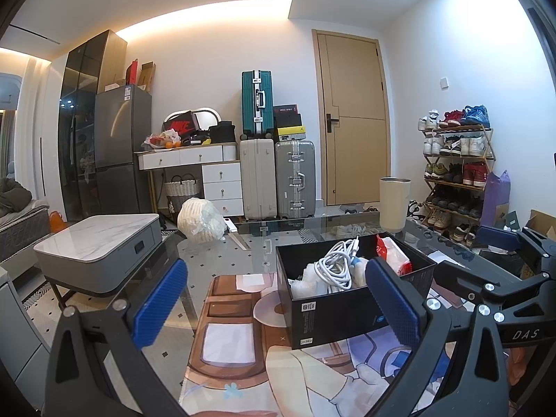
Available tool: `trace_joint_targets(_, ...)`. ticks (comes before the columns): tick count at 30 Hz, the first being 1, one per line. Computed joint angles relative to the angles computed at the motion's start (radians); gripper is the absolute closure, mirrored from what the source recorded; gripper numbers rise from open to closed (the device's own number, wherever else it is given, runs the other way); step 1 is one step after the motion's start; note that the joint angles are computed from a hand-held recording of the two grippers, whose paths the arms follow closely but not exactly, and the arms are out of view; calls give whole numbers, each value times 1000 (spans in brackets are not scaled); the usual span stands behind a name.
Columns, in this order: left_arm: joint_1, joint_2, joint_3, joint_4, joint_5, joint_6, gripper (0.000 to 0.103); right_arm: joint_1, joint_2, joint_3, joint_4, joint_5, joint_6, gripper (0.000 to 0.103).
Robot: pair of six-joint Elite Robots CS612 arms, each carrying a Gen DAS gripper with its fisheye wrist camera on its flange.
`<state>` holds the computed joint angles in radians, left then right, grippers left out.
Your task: Organize soft objects
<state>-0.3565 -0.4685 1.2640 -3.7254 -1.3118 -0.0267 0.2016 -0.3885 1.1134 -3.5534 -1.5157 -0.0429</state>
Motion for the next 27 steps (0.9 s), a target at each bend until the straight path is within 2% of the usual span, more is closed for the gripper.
trace_joint_targets(27, -2, -1, 2, 2, -6, 8, 0, 1, 2, 1, -4, 0, -3, 1)
